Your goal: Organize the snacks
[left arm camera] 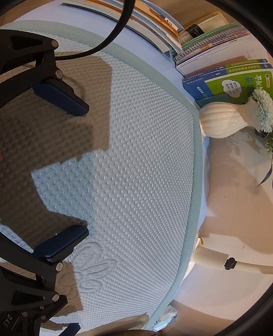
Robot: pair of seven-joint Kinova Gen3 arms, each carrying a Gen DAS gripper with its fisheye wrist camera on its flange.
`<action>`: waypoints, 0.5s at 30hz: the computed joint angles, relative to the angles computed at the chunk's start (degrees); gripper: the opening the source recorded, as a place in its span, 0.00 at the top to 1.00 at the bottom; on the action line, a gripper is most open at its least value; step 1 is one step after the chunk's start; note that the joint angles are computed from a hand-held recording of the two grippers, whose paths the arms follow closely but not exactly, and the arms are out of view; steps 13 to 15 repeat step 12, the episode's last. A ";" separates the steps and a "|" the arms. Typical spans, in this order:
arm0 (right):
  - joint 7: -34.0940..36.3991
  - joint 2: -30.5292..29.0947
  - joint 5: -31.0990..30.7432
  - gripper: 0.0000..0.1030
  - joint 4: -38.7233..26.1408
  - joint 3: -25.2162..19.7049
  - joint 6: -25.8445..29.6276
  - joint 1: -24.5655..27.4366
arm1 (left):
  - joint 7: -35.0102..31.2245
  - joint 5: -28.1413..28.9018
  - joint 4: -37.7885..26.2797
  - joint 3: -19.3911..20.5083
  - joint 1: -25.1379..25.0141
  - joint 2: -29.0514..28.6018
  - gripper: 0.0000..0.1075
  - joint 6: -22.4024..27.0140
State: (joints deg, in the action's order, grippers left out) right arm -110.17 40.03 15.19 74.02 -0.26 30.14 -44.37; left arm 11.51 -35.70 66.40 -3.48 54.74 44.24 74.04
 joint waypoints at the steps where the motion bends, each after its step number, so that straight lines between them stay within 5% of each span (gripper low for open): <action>1: 0.07 0.02 -0.05 0.00 -0.10 -0.04 0.11 0.05 | 0.01 0.00 0.05 0.00 -0.01 0.00 0.04 -0.02; 15: 0.20 0.02 -0.13 0.00 -0.15 -0.01 0.15 0.06 | 0.40 -0.12 -0.10 0.03 0.14 0.11 0.04 0.04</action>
